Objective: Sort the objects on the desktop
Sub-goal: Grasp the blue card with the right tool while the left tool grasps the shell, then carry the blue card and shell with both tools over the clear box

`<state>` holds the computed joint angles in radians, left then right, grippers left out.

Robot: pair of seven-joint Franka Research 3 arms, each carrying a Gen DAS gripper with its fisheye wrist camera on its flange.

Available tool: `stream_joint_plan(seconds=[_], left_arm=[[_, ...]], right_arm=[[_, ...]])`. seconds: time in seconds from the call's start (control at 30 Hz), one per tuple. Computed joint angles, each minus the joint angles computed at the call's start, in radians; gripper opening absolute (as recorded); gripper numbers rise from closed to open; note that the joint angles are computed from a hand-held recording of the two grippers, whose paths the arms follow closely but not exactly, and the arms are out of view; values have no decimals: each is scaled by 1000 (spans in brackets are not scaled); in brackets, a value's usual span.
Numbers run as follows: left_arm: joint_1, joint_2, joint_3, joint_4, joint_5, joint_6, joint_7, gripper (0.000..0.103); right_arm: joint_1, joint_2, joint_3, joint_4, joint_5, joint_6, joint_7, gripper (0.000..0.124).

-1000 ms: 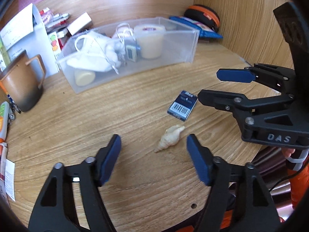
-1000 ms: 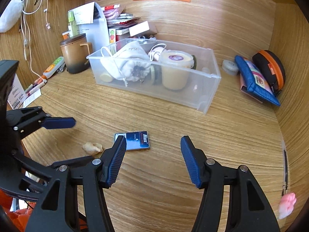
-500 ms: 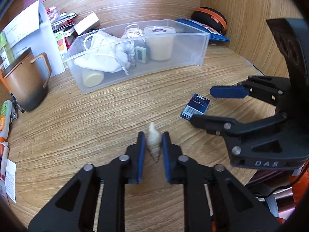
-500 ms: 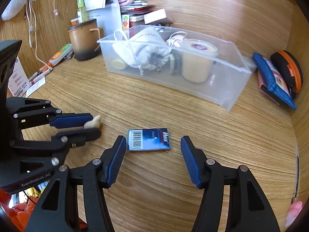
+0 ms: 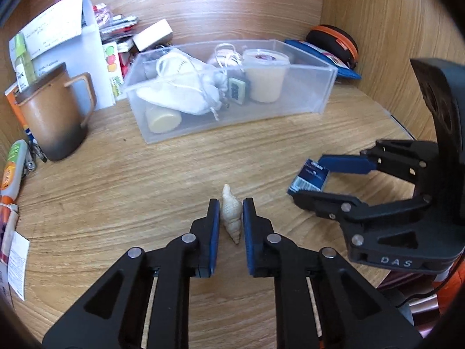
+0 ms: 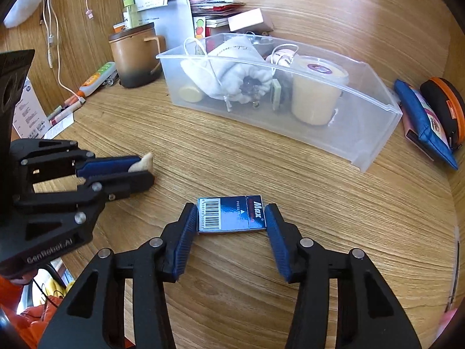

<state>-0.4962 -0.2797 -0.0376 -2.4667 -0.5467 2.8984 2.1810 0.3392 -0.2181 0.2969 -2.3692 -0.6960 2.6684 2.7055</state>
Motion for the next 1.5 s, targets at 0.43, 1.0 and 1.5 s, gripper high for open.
stream_joint_plan(seconds=[0.43, 1.0, 1.5], left_arm=[[-9, -17, 30, 44, -45, 5, 32, 15], [37, 31, 24, 202, -169, -32, 143, 15], [153, 162, -72, 374, -184, -76, 151, 15]], right_arm=[[-15, -57, 29, 36, -72, -55, -3, 45], [-88, -99, 32, 76, -92, -26, -15, 45], [-107, 9, -19, 181, -114, 20, -54, 45]])
